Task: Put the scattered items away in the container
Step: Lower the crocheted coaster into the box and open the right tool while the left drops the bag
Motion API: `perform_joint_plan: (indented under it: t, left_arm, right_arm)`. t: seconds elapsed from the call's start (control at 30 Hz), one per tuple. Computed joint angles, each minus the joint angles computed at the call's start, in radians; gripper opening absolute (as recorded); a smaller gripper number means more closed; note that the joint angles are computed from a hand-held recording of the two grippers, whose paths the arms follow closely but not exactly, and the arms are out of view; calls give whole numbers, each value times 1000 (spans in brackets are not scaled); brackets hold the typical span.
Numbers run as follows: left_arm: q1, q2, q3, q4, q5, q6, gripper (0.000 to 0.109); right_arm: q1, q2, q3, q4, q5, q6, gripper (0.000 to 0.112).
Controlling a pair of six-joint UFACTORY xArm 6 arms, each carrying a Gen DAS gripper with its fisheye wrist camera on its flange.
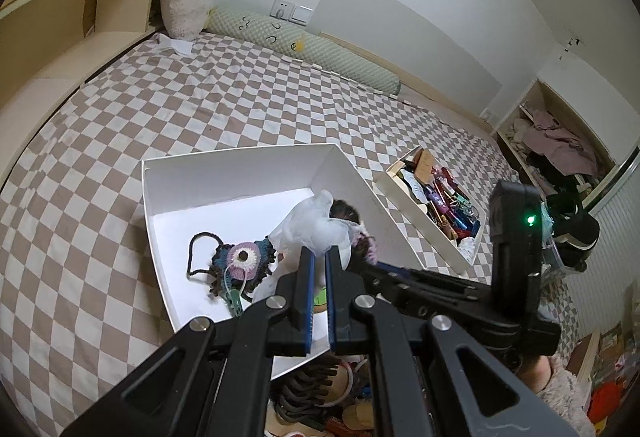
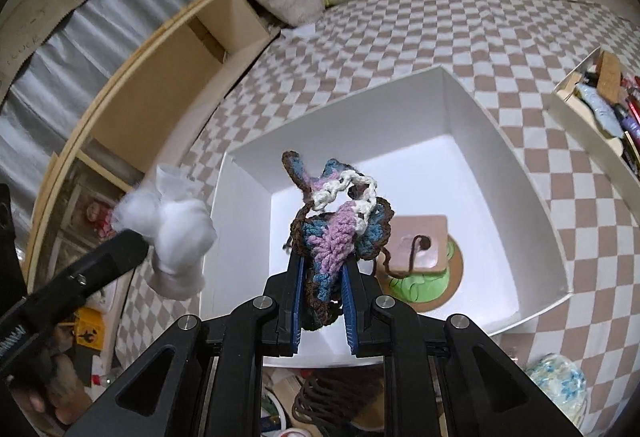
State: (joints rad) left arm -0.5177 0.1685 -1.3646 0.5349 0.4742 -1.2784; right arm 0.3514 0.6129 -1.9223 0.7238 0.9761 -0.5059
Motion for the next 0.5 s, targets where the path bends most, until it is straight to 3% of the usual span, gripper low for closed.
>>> perform_joint_plan:
  t: [0.13, 0.17, 0.23, 0.27, 0.3, 0.5]
  left_arm:
    - [2, -2, 6, -3, 9, -2, 6]
    - [2, -2, 5, 1, 17, -7, 6]
    - [4, -2, 7, -4, 15, -5, 6]
    - [4, -2, 9, -8, 13, -4, 6]
    - [4, -1, 9, -11, 13, -2, 6]
    - [-1, 14, -4, -29, 29, 18, 6]
  right_arm:
    - [16, 20, -28, -44, 8, 18, 19]
    - [20, 21, -29, -55, 2, 23, 24]
    - [26, 12, -9, -67, -26, 28, 47]
    - [28, 7, 0, -74, -40, 32, 67]
    - [31, 2, 10, -81, -54, 34, 72]
    - [33, -21, 46, -108, -73, 19, 72]
